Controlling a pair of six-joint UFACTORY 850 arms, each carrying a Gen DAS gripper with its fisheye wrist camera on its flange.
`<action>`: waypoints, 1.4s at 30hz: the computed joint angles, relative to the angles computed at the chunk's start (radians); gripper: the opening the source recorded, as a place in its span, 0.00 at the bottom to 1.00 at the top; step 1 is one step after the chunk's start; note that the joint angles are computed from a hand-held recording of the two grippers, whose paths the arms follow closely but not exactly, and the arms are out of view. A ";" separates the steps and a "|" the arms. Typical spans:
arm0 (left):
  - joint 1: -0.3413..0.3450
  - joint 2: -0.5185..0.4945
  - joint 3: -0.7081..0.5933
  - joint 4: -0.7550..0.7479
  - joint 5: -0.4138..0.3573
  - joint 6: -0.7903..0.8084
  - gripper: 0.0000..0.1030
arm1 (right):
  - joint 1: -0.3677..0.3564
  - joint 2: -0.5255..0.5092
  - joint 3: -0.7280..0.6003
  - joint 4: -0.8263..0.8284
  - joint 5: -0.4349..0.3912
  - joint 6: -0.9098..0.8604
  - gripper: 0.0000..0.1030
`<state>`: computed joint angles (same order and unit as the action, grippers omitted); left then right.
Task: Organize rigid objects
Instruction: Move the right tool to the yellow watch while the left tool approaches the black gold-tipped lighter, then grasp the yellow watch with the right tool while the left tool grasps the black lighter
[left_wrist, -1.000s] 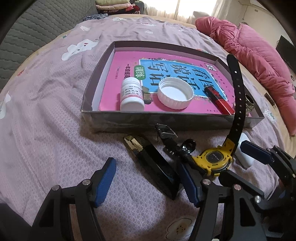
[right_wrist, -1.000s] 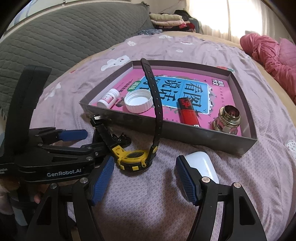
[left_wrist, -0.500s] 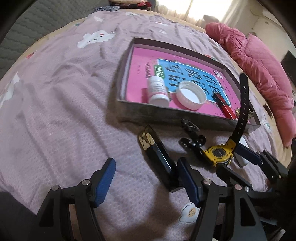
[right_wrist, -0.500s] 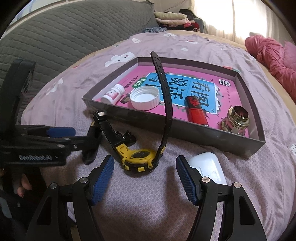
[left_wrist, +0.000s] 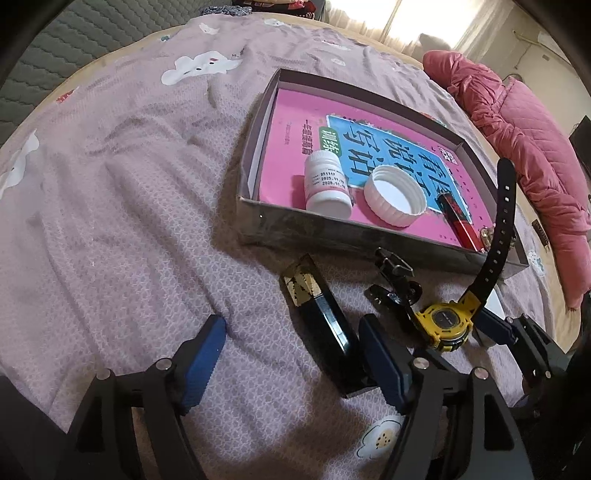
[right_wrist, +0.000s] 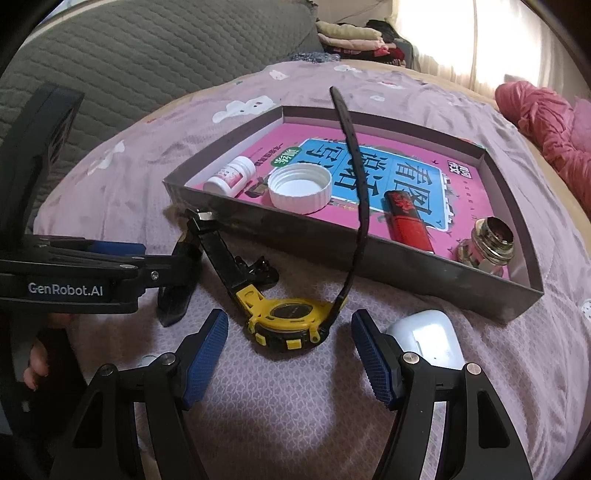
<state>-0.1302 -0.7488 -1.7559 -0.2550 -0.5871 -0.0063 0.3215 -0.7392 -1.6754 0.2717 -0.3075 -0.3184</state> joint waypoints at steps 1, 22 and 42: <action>-0.001 -0.003 -0.004 0.002 -0.001 -0.004 0.73 | 0.001 -0.006 -0.005 -0.011 0.001 0.010 0.69; -0.033 -0.037 -0.049 0.142 0.000 -0.108 0.69 | 0.023 -0.041 -0.036 -0.367 0.059 0.341 0.69; 0.006 -0.045 -0.076 -0.025 -0.096 0.115 0.27 | 0.007 -0.038 -0.037 -0.235 0.044 0.226 0.63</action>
<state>-0.1239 -0.7938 -1.8320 -0.2796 -0.6834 0.1084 0.3282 -0.7768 -1.7127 0.0370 -0.2630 -0.0921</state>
